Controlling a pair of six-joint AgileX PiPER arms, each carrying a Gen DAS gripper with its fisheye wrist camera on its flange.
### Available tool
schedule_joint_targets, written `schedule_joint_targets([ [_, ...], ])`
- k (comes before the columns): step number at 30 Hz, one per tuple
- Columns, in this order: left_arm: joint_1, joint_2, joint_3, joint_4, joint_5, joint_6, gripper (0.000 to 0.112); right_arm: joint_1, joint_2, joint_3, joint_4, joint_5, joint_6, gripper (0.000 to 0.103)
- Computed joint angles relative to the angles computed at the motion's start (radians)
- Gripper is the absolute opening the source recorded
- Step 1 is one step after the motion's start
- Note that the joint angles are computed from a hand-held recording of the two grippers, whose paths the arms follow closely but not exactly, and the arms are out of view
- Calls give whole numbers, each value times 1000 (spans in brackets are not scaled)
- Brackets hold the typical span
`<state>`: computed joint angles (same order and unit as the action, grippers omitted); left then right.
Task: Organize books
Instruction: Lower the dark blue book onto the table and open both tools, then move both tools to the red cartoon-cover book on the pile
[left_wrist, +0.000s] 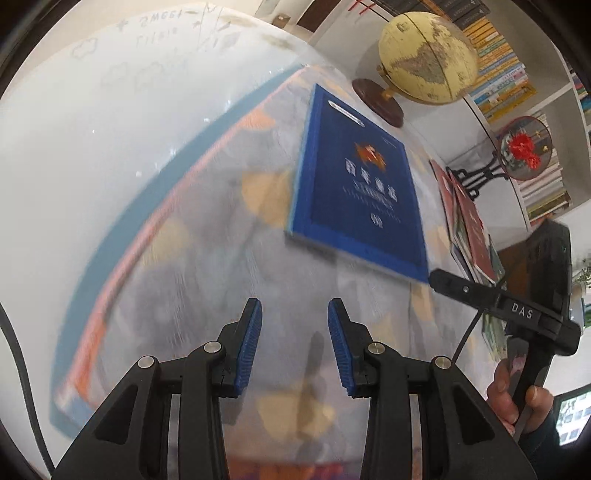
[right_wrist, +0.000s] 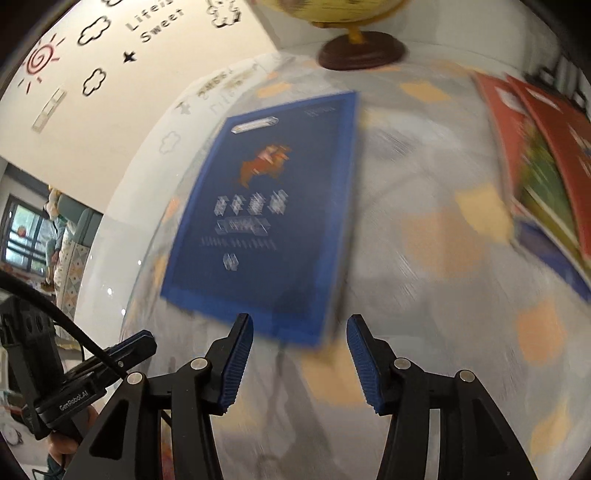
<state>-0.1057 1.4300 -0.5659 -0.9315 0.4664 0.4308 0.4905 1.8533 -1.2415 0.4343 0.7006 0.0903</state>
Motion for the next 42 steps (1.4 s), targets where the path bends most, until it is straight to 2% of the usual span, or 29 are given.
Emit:
schedule_joint_targets([
  [4,-94,-96,53,13,-17,-99,34,-20,-158,192,9,-37,14,51],
  [7,-223,-153,50,84,-41,-241,34,-34,-290,318,-14,-43,48,51],
  [13,-475,-154,-59,263,-86,-504,35,-86,-562,504,-119,11,160,51],
  [17,-594,-85,-168,357,-101,-613,35,-225,-727,574,-130,104,128,53],
  [22,-701,54,-353,478,-73,-725,35,-536,-824,607,-17,213,-105,54],
  [26,-740,235,-550,499,-42,-762,35,-789,-797,592,43,292,-333,54],
  [29,-753,364,-702,511,1,-792,35,-875,-745,555,-8,291,-426,54],
  [32,-775,499,-900,611,86,-891,35,-972,-685,506,-16,290,-574,54],
  [36,-777,629,-1127,722,204,-961,35,-1014,-556,412,15,206,-739,54],
  [38,-770,694,-1248,777,282,-986,35,-995,-460,340,32,178,-762,54],
  [42,-730,814,-1456,796,401,-982,35,-950,-229,132,53,181,-729,54],
])
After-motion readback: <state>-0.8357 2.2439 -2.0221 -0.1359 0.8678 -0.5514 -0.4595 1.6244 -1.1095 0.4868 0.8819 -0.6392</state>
